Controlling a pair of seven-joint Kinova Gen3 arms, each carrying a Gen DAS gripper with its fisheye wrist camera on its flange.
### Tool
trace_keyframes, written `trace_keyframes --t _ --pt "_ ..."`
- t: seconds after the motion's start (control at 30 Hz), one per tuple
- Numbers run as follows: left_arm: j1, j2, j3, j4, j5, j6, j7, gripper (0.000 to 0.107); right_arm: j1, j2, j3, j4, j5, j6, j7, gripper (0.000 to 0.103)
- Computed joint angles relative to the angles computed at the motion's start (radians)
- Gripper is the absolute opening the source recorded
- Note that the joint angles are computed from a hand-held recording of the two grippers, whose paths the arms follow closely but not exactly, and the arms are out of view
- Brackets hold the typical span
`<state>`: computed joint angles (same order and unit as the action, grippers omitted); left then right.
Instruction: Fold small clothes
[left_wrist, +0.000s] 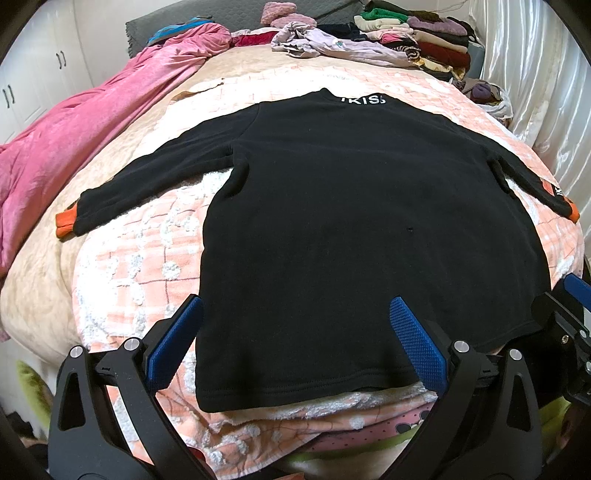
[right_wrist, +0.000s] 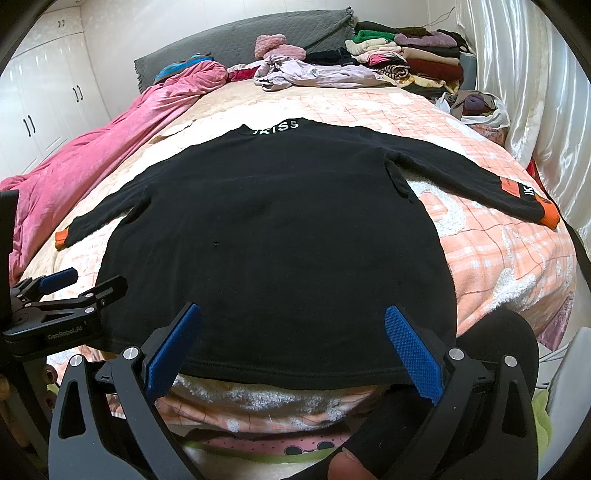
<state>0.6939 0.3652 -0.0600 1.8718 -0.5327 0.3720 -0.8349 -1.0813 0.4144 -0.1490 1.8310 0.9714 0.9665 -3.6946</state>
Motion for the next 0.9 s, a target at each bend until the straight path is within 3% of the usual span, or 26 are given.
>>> trace_keyframes --t 0.4,0.9 --pt "-0.029 0.014 0.035 -0.022 0.037 0.009 -0.05 0.095 0.007 -0.005 0.003 0.004 -0.006 0.001 0.002 0.099" --pt "-0.057 0.099 0.09 -0.198 0.157 0.085 -0.205 0.095 0.092 -0.062 0.007 0.057 0.021 -0.013 -0.007 0.099"
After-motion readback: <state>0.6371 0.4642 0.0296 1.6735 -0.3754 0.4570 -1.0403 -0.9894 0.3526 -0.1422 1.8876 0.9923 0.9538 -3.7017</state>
